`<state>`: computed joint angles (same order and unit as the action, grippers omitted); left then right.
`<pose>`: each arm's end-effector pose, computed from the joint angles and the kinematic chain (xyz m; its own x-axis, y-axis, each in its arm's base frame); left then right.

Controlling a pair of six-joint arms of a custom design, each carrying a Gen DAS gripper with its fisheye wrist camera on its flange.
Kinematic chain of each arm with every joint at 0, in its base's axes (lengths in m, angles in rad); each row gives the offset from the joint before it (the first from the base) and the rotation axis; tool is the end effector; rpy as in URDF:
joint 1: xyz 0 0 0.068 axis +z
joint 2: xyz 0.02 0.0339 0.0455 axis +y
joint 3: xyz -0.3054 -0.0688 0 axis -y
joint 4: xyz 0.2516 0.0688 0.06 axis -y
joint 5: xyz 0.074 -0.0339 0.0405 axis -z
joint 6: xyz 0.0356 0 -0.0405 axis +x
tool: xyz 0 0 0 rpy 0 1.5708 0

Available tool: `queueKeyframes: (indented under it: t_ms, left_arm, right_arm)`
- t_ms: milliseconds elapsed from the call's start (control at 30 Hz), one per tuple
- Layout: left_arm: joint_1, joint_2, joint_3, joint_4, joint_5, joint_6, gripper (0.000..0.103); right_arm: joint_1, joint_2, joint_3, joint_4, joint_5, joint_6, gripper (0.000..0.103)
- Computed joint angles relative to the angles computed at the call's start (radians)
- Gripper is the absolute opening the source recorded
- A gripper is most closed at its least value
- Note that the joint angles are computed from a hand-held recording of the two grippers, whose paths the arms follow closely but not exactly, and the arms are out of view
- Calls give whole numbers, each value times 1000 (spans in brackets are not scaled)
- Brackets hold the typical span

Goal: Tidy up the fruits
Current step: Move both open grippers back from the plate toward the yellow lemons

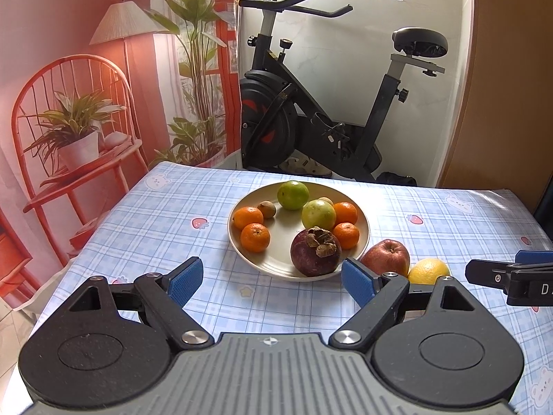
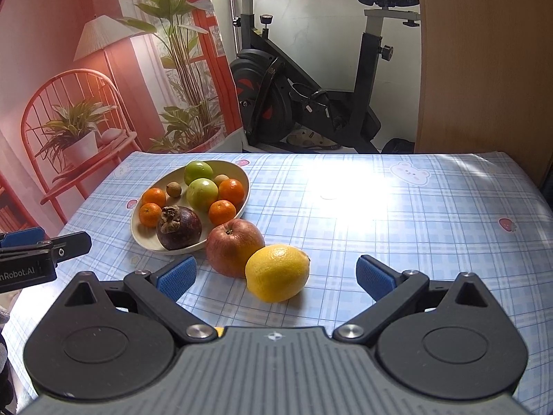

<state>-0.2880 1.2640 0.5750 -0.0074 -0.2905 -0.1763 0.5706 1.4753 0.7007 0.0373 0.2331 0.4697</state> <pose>0.2359 -0.0593 0.2216 -0.6163 0.0073 -0.7875 -0.0474 0.9978 0.0463 0.2511 0.1514 0.2114 -0.6772 0.0886 -0.7304 -0.0842 0.9769 0.1966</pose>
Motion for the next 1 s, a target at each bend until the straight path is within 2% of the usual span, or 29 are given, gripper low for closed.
queueKeyframes:
  t_ms: [333,467,600,733,1000]
  left_arm:
    - [15,23,0,21,70,20,89]
    - [15,50,3,42,94,33,89]
    - [-3,70,-7,85,80,65,88]
    - [6,94,-2,90,127,88,88]
    - [28,128,-8,93,215,67,88]
  right_arm:
    - [-15,-10,-12,3,-5,-3,99]
    - [-41,-14,-27,11,-45,1,95]
    - [-54,-28,-45,18,-57,-13,94]
    - [-65,-44,-60,25,-61,-27,94]
    - [-103,-79,-87,15,-100,-37,92]
